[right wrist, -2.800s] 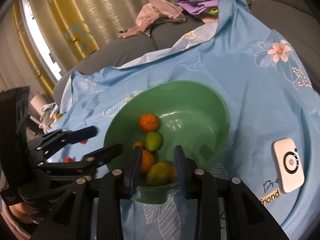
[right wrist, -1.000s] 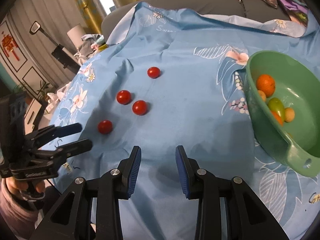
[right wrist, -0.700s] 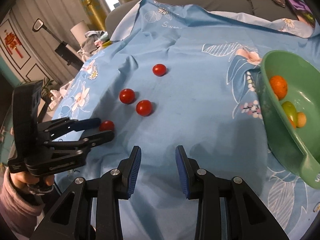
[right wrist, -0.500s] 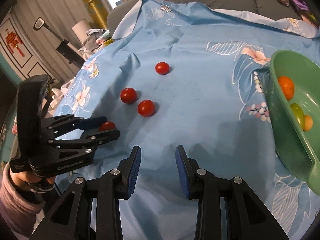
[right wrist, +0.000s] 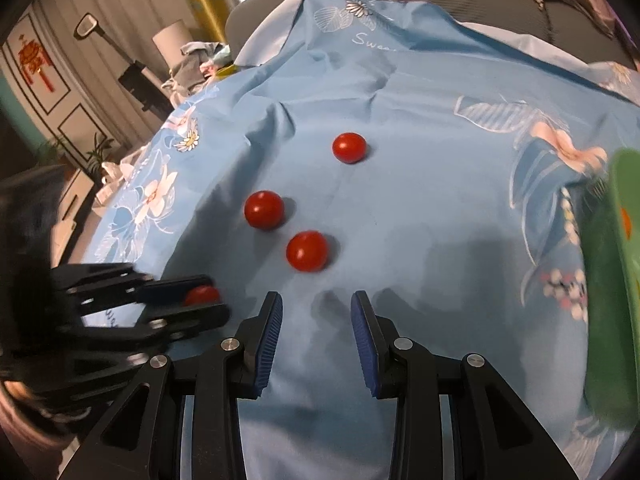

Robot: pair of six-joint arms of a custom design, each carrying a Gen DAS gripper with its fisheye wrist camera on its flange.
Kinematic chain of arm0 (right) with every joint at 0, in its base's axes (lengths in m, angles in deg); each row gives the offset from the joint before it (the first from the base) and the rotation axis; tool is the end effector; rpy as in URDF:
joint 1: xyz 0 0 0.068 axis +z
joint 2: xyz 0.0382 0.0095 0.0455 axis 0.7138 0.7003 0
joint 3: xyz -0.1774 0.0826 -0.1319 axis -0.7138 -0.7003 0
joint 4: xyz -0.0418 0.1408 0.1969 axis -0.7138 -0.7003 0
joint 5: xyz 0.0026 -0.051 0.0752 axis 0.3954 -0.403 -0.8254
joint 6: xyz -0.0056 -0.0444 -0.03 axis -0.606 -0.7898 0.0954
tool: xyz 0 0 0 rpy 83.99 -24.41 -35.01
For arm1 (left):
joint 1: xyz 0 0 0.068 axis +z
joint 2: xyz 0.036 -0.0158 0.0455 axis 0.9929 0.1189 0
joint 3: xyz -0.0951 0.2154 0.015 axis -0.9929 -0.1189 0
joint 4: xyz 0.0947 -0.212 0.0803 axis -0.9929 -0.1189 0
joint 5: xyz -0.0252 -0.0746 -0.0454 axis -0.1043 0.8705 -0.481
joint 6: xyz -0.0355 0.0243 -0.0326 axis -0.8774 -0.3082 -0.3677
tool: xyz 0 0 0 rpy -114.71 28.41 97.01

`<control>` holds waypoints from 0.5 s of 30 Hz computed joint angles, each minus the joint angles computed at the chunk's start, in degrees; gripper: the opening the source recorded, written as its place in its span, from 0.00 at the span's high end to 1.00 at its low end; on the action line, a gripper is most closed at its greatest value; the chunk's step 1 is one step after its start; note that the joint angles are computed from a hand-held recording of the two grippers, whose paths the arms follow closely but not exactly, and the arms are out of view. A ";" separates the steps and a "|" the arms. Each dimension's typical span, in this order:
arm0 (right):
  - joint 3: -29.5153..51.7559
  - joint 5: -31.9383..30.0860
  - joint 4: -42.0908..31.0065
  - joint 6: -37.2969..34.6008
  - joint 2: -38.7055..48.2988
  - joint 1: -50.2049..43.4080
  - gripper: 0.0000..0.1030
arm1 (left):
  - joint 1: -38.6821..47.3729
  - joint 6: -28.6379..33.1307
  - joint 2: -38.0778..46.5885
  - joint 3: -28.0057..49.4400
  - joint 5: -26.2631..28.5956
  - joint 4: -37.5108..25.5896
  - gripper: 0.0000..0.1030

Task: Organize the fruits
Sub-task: 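Grasp a cherry tomato with the left tool while the right tool grasps another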

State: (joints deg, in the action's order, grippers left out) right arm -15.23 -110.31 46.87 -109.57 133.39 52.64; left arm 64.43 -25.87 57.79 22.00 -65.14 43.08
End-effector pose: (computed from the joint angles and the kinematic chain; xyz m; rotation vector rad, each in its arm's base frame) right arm 0.2991 0.0552 0.1400 -0.9385 2.4283 0.5857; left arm 0.1931 -0.0656 0.1588 -0.1660 2.5371 -0.3177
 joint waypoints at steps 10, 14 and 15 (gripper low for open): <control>3.85 5.01 3.23 2.48 4.93 6.55 0.65 | 2.87 0.60 -4.90 -1.03 1.61 -1.74 0.76; 3.97 7.16 5.12 2.91 6.00 8.25 0.65 | 3.40 0.95 -5.73 -1.93 2.30 -1.50 0.76; 4.00 7.16 5.20 2.95 6.04 8.40 0.65 | 3.65 1.09 -5.72 -2.03 2.58 -1.36 0.76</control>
State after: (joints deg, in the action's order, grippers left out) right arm -11.24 -103.15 52.06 -106.62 139.43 61.04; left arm 68.08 -24.78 52.07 19.97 -62.56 41.72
